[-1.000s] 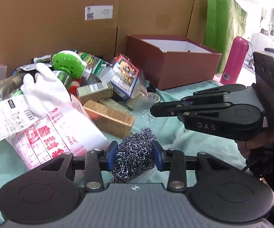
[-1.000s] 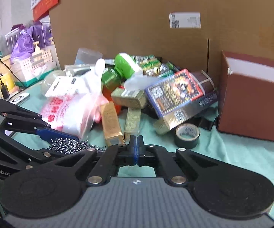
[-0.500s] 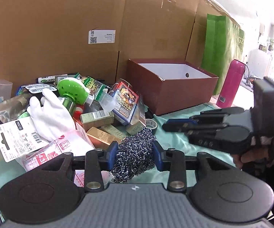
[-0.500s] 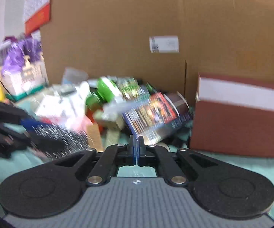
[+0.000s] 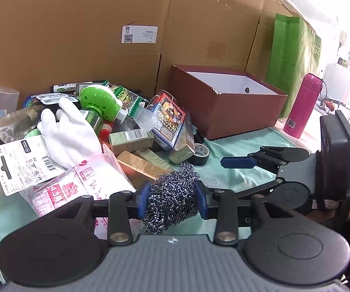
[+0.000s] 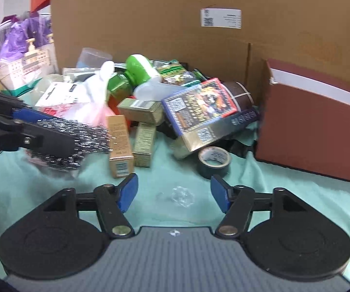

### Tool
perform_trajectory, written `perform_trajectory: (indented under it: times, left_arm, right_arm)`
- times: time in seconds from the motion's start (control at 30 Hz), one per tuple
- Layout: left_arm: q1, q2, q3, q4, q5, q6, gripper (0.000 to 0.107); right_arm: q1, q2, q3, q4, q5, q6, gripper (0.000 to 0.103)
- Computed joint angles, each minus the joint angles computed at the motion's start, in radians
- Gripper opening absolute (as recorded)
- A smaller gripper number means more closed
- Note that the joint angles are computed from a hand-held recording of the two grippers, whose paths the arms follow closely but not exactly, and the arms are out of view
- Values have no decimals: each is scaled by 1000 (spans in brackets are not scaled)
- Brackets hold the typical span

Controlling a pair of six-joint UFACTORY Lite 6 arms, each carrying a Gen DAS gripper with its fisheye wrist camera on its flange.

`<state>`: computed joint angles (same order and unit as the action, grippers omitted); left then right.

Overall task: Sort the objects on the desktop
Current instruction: 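Grasp the clear plastic hook with the right tool while the left tool holds the scrubber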

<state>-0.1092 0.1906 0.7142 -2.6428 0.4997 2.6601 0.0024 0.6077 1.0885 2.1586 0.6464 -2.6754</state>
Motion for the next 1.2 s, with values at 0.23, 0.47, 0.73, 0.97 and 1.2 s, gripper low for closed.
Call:
perform_trajectory:
  times: [0.23,0.47,0.73,0.97,1.2]
  left_arm:
    - [2,8,3,10,3,-9,41]
    - [-5,2,0,-3,-4,-1,41]
    - [-19,-22,-14,-43,-11,27,41]
    - [-25,-29,-18,-52,-11,36,41]
    - [-35,-21,-8,-59,-18,37,41]
  right_arm:
    - [21,63,74,39,-85,35,77]
    - [5,55,70,-33,-63,106,39]
    - [-16,3,22,-50,-2,121,16]
    - [-51,-50,-12,1,20,75,12]
    - [-112,-20,29,-38,22,136,12]
